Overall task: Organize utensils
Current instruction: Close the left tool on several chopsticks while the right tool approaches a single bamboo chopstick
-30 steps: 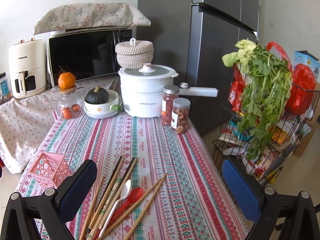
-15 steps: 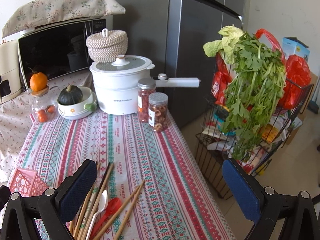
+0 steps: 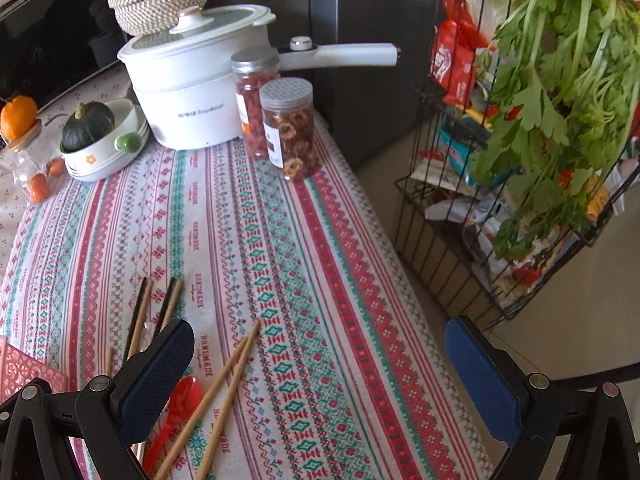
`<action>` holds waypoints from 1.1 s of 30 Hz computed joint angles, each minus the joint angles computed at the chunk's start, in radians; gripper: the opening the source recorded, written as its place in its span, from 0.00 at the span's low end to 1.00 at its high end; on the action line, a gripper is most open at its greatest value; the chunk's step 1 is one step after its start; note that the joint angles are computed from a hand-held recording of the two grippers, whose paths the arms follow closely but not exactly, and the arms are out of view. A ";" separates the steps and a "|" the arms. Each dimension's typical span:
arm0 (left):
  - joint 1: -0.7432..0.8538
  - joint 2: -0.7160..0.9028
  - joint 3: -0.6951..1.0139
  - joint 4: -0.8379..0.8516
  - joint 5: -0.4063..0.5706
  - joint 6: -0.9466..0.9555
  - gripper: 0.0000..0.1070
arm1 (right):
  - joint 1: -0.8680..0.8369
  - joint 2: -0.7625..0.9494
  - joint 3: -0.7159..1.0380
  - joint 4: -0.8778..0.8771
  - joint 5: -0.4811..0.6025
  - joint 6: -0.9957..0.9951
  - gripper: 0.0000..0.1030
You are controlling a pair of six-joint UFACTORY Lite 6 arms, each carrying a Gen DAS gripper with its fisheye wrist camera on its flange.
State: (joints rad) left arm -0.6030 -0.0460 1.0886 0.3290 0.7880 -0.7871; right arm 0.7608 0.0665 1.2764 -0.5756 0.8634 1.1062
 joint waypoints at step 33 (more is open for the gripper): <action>0.110 0.444 0.187 -0.117 -0.105 0.168 0.04 | -0.195 0.276 0.003 0.598 -0.264 -0.577 0.97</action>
